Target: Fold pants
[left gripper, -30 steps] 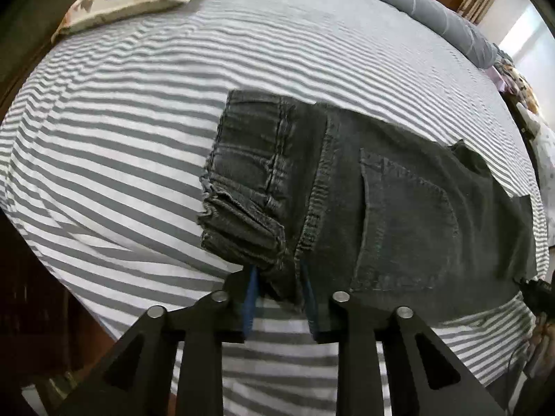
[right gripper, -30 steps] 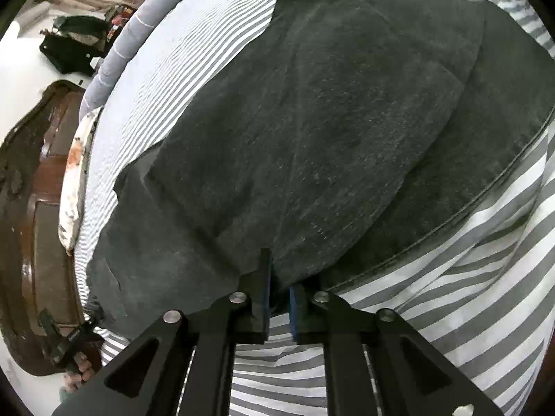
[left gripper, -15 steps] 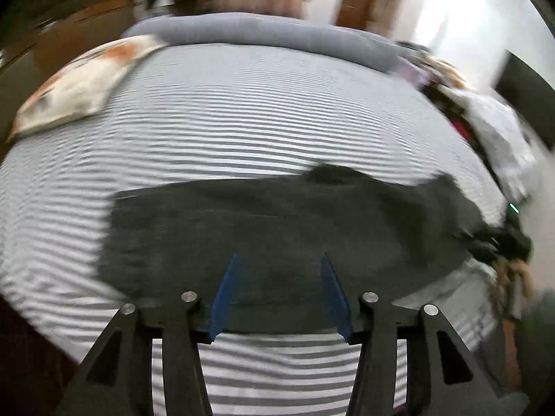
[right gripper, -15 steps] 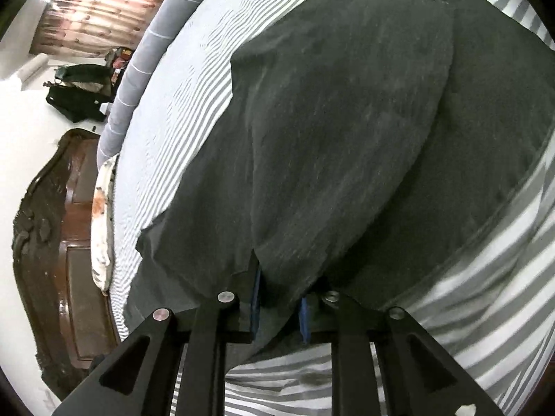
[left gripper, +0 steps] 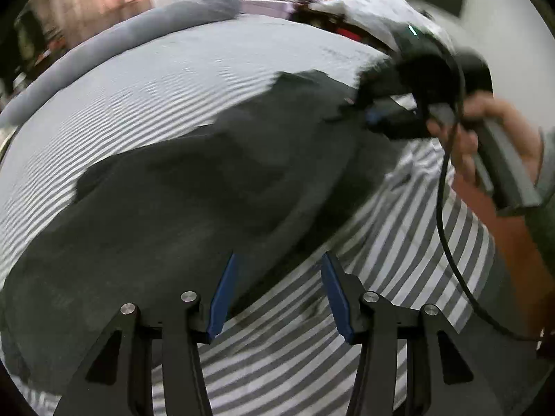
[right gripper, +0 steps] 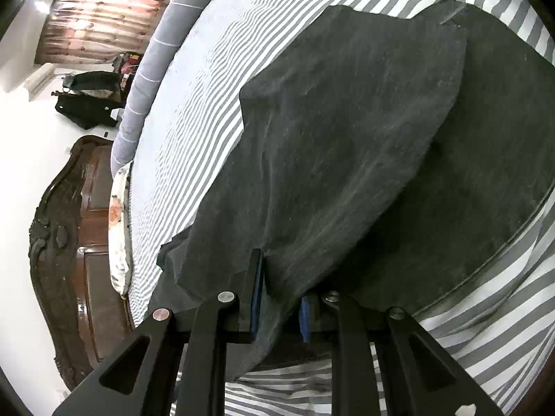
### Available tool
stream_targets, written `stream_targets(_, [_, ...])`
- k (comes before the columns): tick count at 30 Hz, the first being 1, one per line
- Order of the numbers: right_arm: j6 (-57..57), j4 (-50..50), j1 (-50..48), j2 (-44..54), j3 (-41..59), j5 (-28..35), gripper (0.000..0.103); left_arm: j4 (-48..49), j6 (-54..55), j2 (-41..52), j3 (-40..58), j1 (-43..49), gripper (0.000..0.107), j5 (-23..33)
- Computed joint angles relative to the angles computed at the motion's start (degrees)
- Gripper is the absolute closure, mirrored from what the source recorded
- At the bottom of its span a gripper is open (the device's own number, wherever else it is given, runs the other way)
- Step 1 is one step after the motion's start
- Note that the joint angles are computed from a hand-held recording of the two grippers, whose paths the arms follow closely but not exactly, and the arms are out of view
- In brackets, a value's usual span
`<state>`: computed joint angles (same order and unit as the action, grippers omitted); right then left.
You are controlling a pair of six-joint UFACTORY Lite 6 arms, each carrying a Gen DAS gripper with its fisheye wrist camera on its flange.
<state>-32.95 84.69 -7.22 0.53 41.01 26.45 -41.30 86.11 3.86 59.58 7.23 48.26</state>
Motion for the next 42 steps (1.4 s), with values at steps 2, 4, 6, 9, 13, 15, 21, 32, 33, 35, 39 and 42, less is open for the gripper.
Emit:
stream_targets(2, [-0.74,0.21,-1.16,0.33,0.11,1.07,0.085,-0.13,-1.11,0.06,-2.11,-4.59,0.056,-5.57])
stream_targets(4, [-2.32,0.93,-2.40,0.97,0.15,2.04,0.085,0.41,-3.83,1.30,-3.01,-8.88,0.056,-11.39])
stream_targets(6, [-3.20,0.52,-3.84,1.55,0.10,2.35,0.085,1.93,-7.64,4.25,-1.62,-11.71,0.057,-13.93])
stream_targets(9, [-6.62,2.02,-7.01,3.38,0.22,2.79,0.085,3.68,-11.08,9.03,2.20,-13.40,0.084,-14.14])
stream_targets(13, [-12.16,4.87,-12.87,7.28,1.80,4.08,0.085,4.26,-13.42,11.64,5.49,-13.62,0.102,-12.26])
stream_targets(15, [-13.88,4.94,-15.54,9.45,3.51,4.46,0.085,3.59,-12.80,11.99,5.87,-12.38,0.102,-10.82])
stream_targets(21, [-17.03,6.86,-22.46,16.49,9.99,7.60,0.085,3.42,-12.81,11.95,7.30,-10.54,0.103,-7.85])
stream_targets(32, [-4.58,-11.37,-23.28,3.83,9.20,2.31,0.100,3.50,-11.92,11.06,8.33,-10.83,0.103,-5.90])
stream_targets(33, [-3.03,-13.87,-23.54,1.92,8.52,2.18,0.100,3.12,-11.33,10.46,8.20,-10.80,0.103,-5.48])
stream_targets(35, [2.59,-22.63,-24.30,-2.82,6.41,1.28,0.100,2.89,-10.23,9.48,8.32,-10.86,0.103,-3.95])
stream_targets(39, [5.79,-29.95,-27.18,-8.29,0.32,1.38,0.100,4.11,-7.84,8.74,7.21,-11.44,0.103,-2.87])
stream_targets(42, [1.57,-27.07,-29.51,-8.81,-4.77,0.62,0.100,5.39,-6.86,8.79,5.29,-11.76,0.103,-3.74])
